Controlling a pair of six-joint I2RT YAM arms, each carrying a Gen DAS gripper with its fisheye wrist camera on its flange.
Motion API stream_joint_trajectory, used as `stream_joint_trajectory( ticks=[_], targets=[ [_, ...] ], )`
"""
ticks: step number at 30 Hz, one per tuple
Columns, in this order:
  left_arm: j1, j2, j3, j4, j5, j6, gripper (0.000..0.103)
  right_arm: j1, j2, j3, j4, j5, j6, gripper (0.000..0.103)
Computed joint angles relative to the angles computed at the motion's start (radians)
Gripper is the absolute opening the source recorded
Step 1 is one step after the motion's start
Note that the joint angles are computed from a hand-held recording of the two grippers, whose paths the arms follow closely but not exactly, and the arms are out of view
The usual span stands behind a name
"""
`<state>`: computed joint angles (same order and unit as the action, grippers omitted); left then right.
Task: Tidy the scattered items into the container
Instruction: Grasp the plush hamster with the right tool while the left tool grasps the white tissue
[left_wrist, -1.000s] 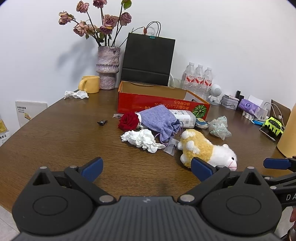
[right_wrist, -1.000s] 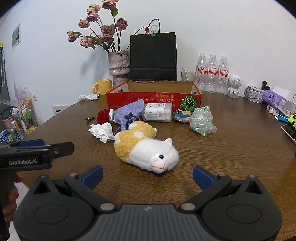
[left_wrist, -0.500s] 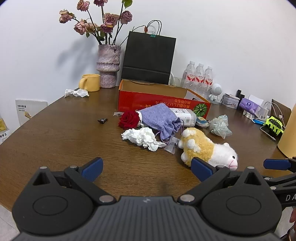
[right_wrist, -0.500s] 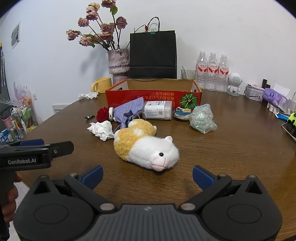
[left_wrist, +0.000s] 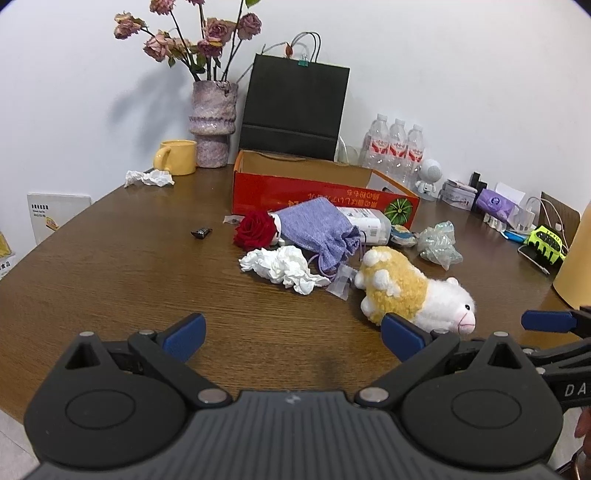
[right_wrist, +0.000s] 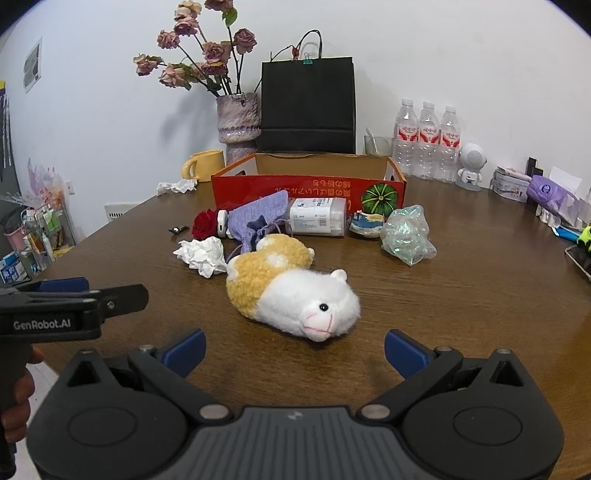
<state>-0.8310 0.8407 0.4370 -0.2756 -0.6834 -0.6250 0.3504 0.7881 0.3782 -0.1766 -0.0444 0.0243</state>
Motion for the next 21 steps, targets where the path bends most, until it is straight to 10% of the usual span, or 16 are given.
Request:
stream_joint_trajectory(
  ticks=[21],
  targets=[
    [0.341, 0.229, 0.094, 0.149, 0.318, 0.204, 0.103, -0.005, 0.536, 0.245, 0.211, -0.079, -0.315, 0.101]
  ],
)
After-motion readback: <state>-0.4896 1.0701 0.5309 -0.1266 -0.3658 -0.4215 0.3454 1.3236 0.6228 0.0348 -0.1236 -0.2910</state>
